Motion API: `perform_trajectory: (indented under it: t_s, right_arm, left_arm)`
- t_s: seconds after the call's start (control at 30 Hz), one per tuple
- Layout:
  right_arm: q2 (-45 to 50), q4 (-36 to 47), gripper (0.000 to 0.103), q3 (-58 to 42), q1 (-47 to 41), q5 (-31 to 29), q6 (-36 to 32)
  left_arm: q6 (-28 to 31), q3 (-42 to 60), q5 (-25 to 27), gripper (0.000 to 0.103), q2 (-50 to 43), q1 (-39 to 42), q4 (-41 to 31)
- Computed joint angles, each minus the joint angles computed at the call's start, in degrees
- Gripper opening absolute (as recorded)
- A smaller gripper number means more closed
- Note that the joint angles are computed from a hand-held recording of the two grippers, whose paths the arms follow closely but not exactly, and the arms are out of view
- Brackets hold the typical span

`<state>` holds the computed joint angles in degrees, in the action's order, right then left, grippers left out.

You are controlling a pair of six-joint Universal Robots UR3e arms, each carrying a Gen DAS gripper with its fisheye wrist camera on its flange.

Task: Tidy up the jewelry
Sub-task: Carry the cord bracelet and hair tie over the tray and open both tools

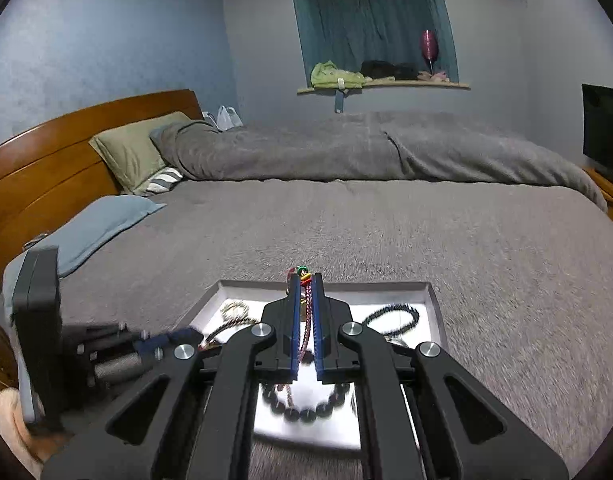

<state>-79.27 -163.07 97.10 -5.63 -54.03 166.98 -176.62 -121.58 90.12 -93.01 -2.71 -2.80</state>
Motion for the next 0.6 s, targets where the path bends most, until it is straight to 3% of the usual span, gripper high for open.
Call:
perform_trajectory:
  t_s: [0.2,0.5,0.57,0.6]
  right_arm:
    - [12.8,5.3,0.005,-15.3,4.4,-3.9,3.2]
    - [25.1,17.6,0.005,-33.2,8.5,-8.3,4.2]
    - [26.7,20.3,0.005,-36.2,9.4,-10.4,3.7]
    - [27.2,21.1,0.005,-37.2,9.8,-11.4,3.5]
  left_arm:
    - [-0.7,4.8,0.9,0.005,-6.9,0.2,-2.6]
    - [3.0,4.9,-2.8,0.006,-7.4,1.0,-6.7]
    - [3.7,4.0,-4.9,0.026,-5.9,2.1,-7.7]
    - [4.3,3.3,-5.5,0.044,-5.1,2.5,-8.3]
